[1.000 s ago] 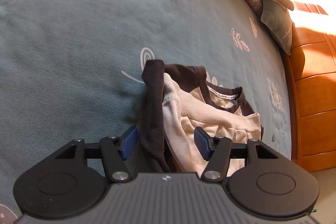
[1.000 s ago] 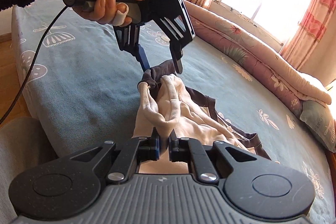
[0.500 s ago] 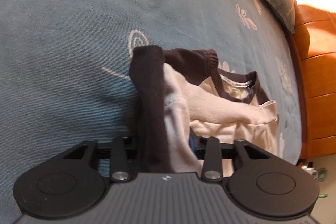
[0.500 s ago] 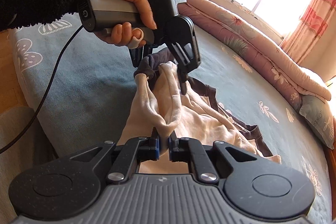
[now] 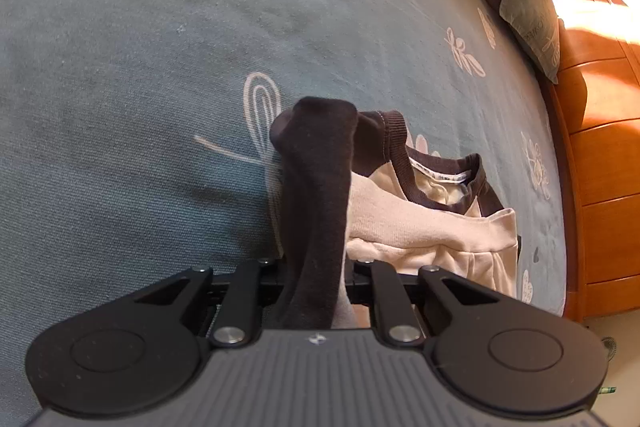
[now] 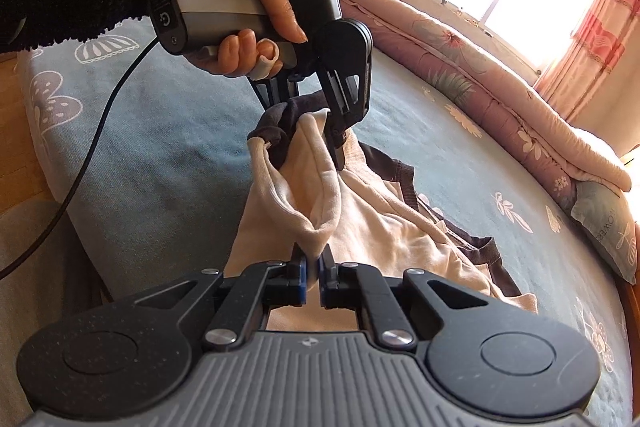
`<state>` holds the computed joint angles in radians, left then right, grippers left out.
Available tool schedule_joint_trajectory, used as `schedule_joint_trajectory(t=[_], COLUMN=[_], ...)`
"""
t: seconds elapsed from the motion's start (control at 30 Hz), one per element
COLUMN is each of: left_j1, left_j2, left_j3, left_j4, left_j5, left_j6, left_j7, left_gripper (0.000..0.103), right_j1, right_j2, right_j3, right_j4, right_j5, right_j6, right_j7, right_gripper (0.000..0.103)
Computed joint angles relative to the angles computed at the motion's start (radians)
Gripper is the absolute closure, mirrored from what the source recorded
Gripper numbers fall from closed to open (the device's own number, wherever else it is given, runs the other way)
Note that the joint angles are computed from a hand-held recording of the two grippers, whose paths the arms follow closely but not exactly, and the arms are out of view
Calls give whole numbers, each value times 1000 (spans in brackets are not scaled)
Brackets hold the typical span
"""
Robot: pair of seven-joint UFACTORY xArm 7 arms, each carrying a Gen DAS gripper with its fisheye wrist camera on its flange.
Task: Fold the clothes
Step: 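Lift the grasped edge with both grippers and fold it over the stack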
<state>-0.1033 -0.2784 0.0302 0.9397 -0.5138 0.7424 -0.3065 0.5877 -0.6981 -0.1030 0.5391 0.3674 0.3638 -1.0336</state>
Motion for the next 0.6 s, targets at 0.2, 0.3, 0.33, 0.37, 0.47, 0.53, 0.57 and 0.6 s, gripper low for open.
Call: schedule_joint_trajectory(t=[0.2, 0.3, 0.33, 0.37, 0.47, 0.53, 0.57, 0.6], left_j1=[4, 1, -1, -4, -16, -26, -32, -39], left_j2=[15, 27, 33, 41, 74, 105, 123, 142], left_j3=[-34, -52, -58, -64, -86, -102, -110, -118], left_j4=[64, 114, 135, 159, 235, 295, 326, 359], left_j5=[101, 153, 170, 189, 245, 285, 306, 327], left_j6=[36, 58, 68, 78, 107, 130, 142, 154], left_j7=[-61, -97, -109, -119, -154, -179, -191, -204], left_gripper=[91, 91, 91, 91, 91, 91, 91, 91], right_j1=[35, 45, 46, 47, 47, 43, 41, 38], right_j2=[-31, -56, -63, -70, -91, -107, -112, -115], right_j3=[-26, -38, -44, -50, -69, -83, -91, -100], right_j4=[1, 1, 2, 2, 6, 7, 8, 12], right_j5=[34, 48, 52, 56, 67, 73, 76, 78], right_j6=[2, 2, 3, 2, 3, 1, 1, 1], right_j7=[-28, -37, -39, -41, -46, -48, -50, -52], right_gripper=[94, 94, 94, 94, 94, 94, 94, 94])
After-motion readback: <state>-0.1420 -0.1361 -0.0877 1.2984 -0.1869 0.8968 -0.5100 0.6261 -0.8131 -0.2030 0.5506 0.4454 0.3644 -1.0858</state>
